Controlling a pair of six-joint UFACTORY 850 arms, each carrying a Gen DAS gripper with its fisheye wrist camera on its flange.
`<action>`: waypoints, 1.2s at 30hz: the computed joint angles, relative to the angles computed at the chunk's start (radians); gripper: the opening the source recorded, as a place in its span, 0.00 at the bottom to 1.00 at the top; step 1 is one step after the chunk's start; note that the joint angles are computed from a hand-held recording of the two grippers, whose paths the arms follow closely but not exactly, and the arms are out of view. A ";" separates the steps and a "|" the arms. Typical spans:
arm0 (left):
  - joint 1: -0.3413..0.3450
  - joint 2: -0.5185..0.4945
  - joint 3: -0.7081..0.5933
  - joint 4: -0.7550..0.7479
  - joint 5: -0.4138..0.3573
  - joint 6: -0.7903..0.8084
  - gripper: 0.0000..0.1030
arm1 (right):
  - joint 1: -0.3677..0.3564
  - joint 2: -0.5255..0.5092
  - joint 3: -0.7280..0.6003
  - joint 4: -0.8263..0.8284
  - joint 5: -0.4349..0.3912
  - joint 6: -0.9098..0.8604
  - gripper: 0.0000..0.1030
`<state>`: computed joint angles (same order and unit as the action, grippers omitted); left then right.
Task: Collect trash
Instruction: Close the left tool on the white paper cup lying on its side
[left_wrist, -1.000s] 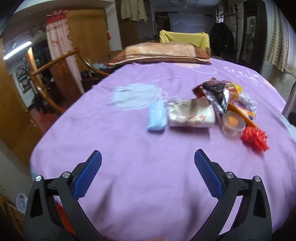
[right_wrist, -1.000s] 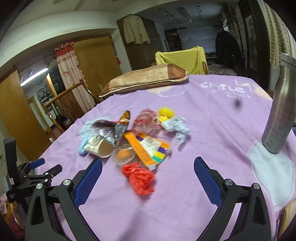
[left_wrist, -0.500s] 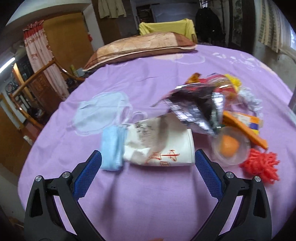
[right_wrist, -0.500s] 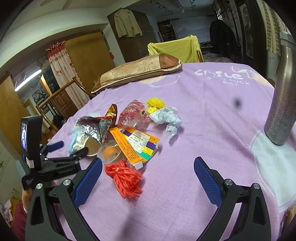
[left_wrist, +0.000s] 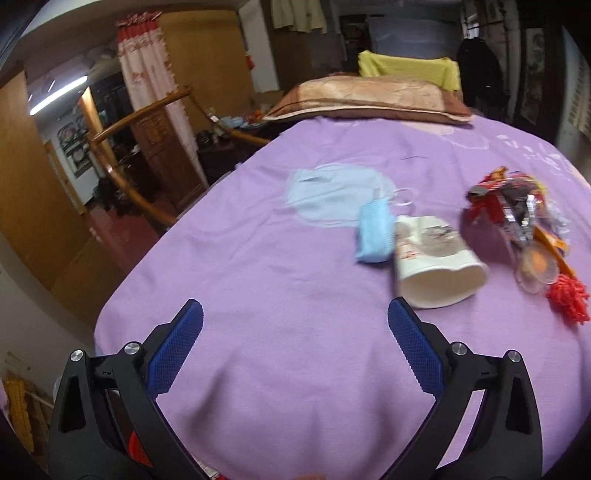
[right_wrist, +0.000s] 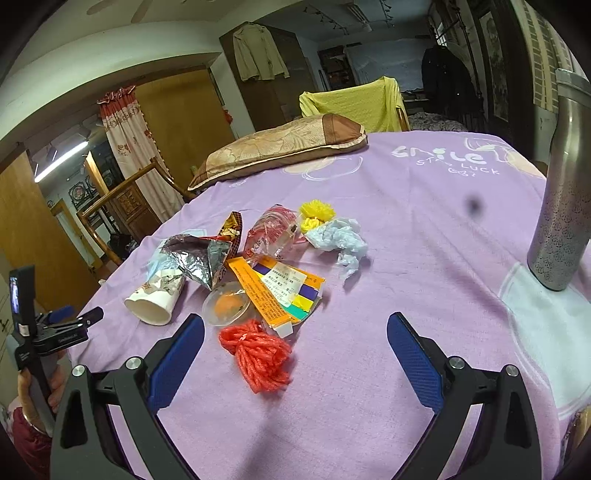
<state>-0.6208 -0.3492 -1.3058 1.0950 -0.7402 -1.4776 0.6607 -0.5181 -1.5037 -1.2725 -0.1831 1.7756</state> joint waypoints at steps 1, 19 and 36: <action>-0.008 -0.013 -0.018 0.002 0.006 0.013 0.93 | 0.000 -0.002 -0.002 0.015 -0.004 -0.014 0.95; 0.058 -0.287 -0.357 -0.473 0.155 0.461 0.94 | -0.002 -0.032 -0.042 0.338 -0.029 -0.348 0.95; 0.057 -0.236 -0.288 -0.327 0.206 0.233 0.94 | 0.002 -0.064 -0.080 0.552 -0.064 -0.580 0.95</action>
<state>-0.5639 -0.5850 -1.5933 0.7676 -0.5345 -1.2447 0.6627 -0.5825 -1.5840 -0.7210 -0.2467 1.1956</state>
